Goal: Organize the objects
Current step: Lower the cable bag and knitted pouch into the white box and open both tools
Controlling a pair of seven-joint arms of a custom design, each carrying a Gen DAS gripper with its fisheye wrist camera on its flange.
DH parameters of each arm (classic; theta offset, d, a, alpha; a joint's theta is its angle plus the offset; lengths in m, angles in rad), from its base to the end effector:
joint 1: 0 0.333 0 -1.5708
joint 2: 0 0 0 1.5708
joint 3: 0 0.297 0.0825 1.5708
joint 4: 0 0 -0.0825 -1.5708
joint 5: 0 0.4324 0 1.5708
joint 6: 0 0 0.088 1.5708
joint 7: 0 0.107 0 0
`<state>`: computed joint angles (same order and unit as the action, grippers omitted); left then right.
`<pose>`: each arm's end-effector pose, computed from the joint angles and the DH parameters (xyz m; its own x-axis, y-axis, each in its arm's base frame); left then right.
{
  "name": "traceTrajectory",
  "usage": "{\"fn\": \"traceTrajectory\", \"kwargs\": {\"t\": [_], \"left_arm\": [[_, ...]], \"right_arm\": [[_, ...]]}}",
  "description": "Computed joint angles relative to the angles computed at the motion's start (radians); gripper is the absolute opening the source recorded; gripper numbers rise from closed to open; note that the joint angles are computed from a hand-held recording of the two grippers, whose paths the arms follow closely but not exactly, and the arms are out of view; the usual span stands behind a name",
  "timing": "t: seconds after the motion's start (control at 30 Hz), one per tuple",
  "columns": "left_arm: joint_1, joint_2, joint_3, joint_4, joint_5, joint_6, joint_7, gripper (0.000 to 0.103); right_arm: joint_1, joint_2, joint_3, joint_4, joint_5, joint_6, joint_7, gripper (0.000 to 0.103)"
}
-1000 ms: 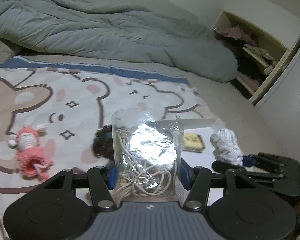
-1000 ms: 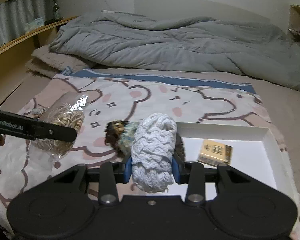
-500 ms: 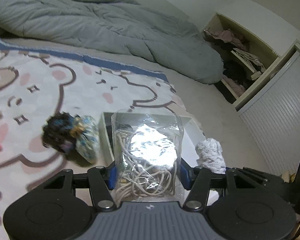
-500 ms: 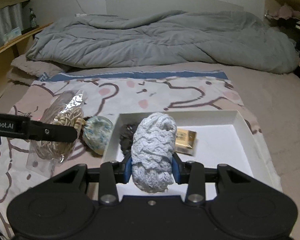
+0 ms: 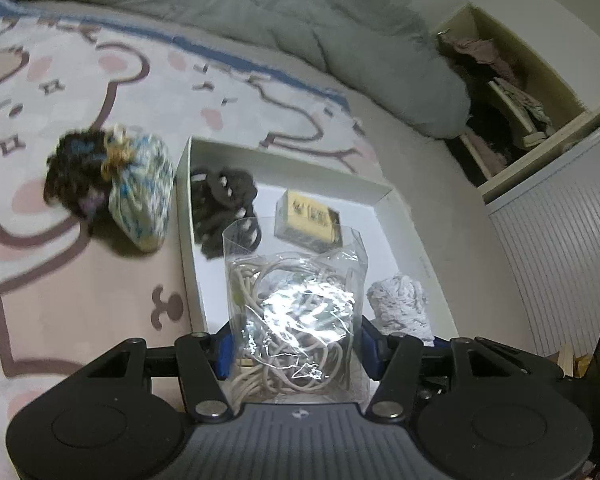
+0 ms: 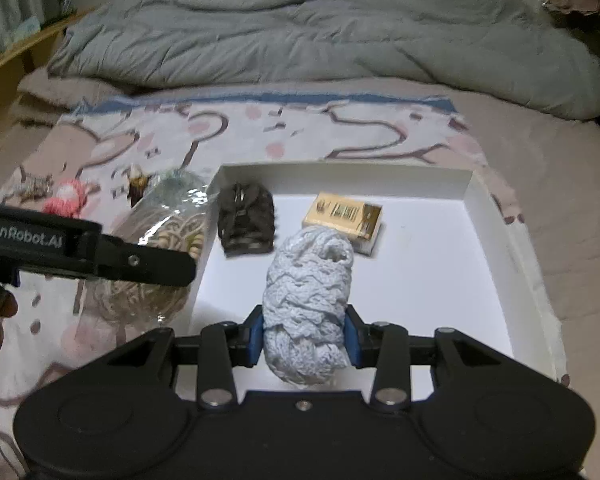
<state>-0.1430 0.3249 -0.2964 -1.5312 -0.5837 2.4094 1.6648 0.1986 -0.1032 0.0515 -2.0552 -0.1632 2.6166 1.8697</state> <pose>0.6799 -0.2929 0.5111 -0.2728 -0.7764 0.5682 -0.9012 -0.0004 -0.4333 0.5983 0.1575 0.5223 0.0760 -0.9967 -0.0291 -0.7801 -0.0413 -0.6243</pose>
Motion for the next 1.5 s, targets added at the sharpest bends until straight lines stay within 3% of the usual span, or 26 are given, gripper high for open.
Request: {"fn": "traceTrajectory", "kwargs": {"t": [0.23,0.33,0.5,1.2,1.5], "left_arm": [[-0.002,0.019,-0.005,0.016,-0.002,-0.016,-0.022,0.059],[-0.011,0.030,0.001,0.031,0.028,-0.031,-0.040,0.066],[-0.013,0.030,0.004,0.036,0.059,-0.037,-0.050,0.070],[-0.012,0.028,0.008,0.052,0.093,-0.086,-0.024,0.070],[-0.007,0.009,0.014,0.044,0.105,-0.121,-0.001,0.070]], "right_arm": [[0.010,0.014,-0.004,0.012,0.045,-0.035,-0.068,0.040],[0.010,0.013,-0.005,0.009,0.053,-0.032,-0.074,0.041],[0.004,0.014,0.000,0.009,0.000,-0.051,-0.039,0.055],[-0.004,-0.018,-0.005,-0.011,0.038,-0.049,0.003,0.055],[-0.020,-0.058,0.001,-0.039,0.006,-0.049,0.092,0.055]]}}
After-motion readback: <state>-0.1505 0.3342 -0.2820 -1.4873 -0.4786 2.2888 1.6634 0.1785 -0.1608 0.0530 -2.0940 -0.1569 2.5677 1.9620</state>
